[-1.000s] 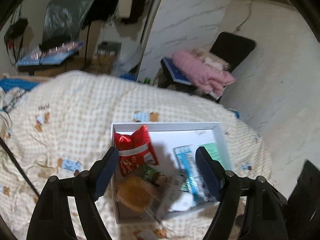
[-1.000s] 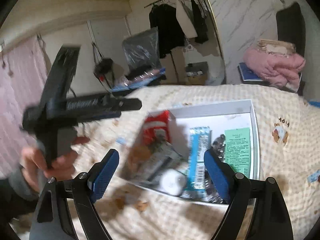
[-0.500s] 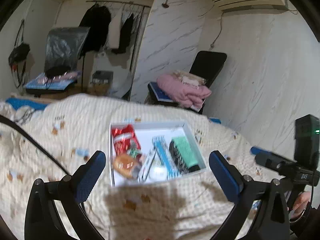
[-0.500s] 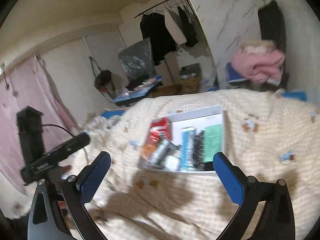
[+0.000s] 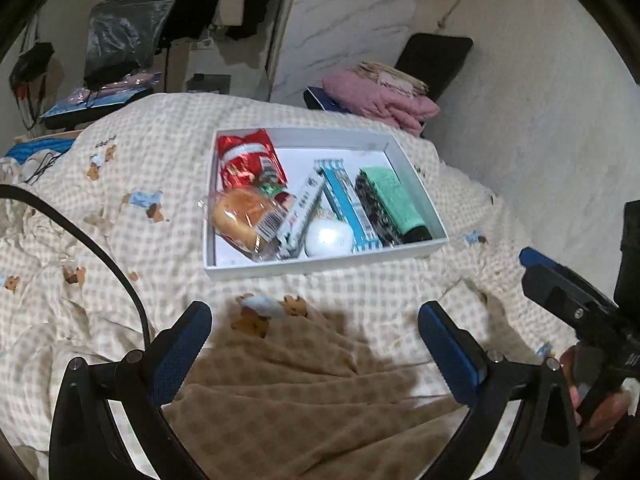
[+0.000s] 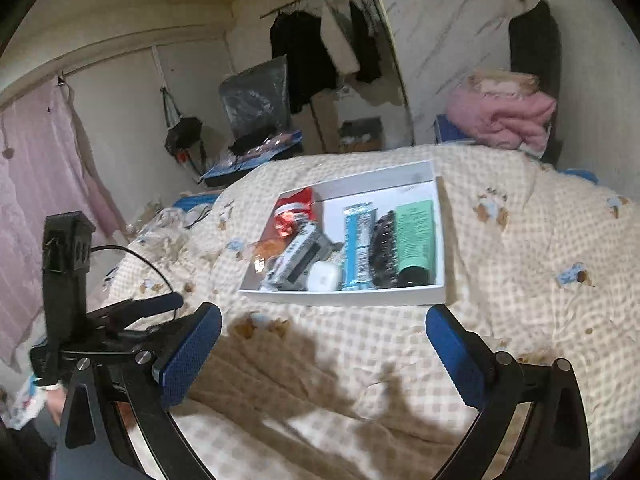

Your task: Organize objects

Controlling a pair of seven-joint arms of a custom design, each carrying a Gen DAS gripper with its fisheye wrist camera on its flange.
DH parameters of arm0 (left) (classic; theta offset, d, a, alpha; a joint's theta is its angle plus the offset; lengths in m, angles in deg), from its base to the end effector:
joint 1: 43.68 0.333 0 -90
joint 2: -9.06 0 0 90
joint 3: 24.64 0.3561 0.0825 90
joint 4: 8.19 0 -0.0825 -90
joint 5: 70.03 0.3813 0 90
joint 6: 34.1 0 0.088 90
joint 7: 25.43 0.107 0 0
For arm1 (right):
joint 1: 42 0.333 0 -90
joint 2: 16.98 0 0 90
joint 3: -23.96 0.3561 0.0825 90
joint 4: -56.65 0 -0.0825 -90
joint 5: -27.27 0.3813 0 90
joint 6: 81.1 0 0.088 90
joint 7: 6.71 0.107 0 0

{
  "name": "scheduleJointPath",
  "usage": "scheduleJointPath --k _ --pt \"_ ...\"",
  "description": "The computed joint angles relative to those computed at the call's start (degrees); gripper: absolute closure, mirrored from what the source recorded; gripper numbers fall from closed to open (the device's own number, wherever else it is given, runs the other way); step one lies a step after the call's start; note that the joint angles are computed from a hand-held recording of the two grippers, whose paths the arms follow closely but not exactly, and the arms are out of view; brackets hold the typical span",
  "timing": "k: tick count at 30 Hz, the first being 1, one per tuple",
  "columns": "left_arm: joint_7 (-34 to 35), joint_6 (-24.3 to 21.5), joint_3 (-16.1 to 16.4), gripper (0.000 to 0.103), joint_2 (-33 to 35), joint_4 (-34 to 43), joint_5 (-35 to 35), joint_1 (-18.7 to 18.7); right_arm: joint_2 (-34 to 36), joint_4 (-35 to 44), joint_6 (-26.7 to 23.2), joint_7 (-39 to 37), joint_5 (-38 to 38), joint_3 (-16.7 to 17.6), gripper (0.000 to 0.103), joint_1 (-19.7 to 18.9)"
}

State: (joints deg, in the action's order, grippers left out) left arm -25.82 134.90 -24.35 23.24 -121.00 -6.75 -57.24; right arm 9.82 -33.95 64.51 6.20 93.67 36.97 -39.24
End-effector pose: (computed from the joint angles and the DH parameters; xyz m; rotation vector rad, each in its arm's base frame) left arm 0.6060 -0.2037 0.4448 -2.0240 1.4542 -0.9191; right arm 0.7170 0.1595 0.4581 -1.9315 0.8777 -0.1881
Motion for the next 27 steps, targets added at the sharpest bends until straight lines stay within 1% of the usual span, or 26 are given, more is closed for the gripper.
scheduleJointPath --k 1,2,3,4,5,7,9,13,16,20,27 --pt "1.28 -0.33 -0.45 0.000 0.24 0.02 -1.07 0.21 -0.45 -1.47 2.46 -3.35 2.91 0.86 0.000 -0.43" --pt "1.67 -0.41 -0.47 0.000 0.25 -0.16 -1.40 0.16 -0.74 -3.08 5.71 -8.32 7.68 2.01 0.000 -0.99" --pt "1.88 -0.64 -0.44 0.000 0.39 -0.10 -1.57 0.00 -0.68 -3.62 7.28 -10.75 10.53 2.22 0.000 -0.98" --pt "1.77 -0.75 -0.28 0.000 0.47 -0.03 -1.36 -0.24 -0.38 -3.60 7.76 -11.29 11.44 1.84 0.000 -0.58" --pt "1.50 -0.97 -0.09 0.000 0.47 0.05 -0.92 -0.53 0.48 -2.73 6.72 -8.75 9.28 0.75 0.000 0.17" --pt "1.64 -1.59 -0.12 0.000 0.49 0.19 -0.64 -0.75 1.64 -1.10 6.37 -4.24 5.31 -0.51 0.000 1.40" --pt "2.67 -2.00 -0.49 0.000 0.67 0.32 -1.31 -0.57 2.08 -0.76 6.59 -2.73 3.71 -0.28 0.000 1.30" --pt "3.48 -2.16 -0.50 0.000 0.64 0.20 -2.12 -0.58 2.08 -1.10 7.64 -3.08 3.26 0.95 0.000 0.57" --pt "3.89 -1.97 -0.57 0.000 0.64 0.06 -2.84 -0.40 2.47 -0.81 8.03 -2.07 1.98 1.13 0.000 0.75" --pt "5.82 -3.65 -0.84 0.000 0.86 0.36 -4.59 -0.58 2.61 -0.91 8.17 -1.41 0.86 1.61 0.000 0.38" --pt "6.36 -4.71 -0.77 0.000 1.02 0.77 -3.88 -1.01 2.72 -0.91 8.42 -1.07 0.25 2.20 0.000 -0.04"
